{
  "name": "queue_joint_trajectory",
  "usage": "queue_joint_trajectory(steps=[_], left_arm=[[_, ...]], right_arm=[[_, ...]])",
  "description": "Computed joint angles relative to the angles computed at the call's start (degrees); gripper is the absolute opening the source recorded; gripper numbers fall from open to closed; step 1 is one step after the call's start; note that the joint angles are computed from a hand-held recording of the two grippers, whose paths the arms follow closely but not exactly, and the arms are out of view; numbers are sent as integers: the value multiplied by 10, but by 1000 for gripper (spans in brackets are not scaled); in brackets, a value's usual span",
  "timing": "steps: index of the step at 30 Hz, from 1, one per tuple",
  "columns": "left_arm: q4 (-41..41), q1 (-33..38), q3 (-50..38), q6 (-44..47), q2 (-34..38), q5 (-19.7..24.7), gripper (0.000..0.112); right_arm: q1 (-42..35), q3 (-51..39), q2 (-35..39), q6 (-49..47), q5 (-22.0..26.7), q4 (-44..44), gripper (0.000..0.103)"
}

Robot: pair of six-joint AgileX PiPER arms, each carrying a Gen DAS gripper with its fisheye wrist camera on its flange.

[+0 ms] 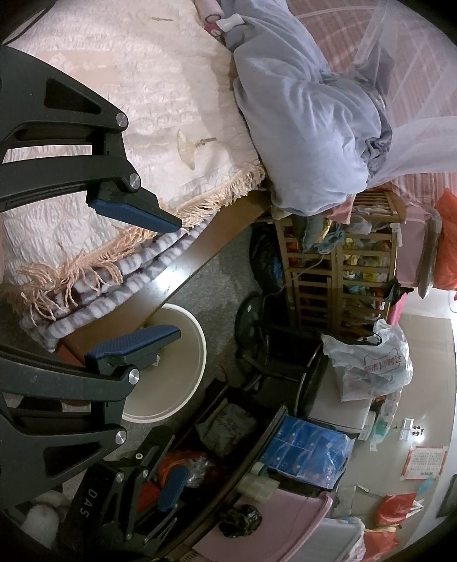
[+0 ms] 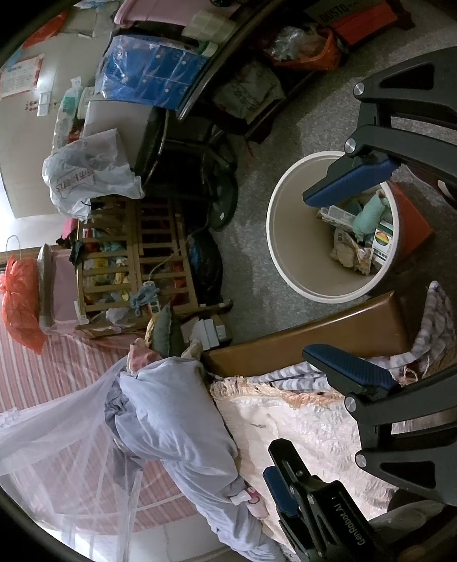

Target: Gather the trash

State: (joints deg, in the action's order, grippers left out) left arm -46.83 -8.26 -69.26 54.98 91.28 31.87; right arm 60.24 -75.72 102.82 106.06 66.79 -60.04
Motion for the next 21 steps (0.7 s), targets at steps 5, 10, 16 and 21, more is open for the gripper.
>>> queue_joint_trajectory(steps=[5, 10, 16, 21], left_arm=[[4, 0, -4, -5, 2, 1, 53], [-7, -4, 20, 11, -6, -11, 53], [-10, -4, 23, 13, -6, -13, 53], [-5, -3, 14, 9, -1, -8, 53]], right_arm=[[0, 0, 0, 1, 0, 1, 78], [-5, 6, 1, 2, -11, 1, 78], [-7, 6, 0, 0, -14, 2, 79], [-7, 6, 0, 1, -14, 2, 79]])
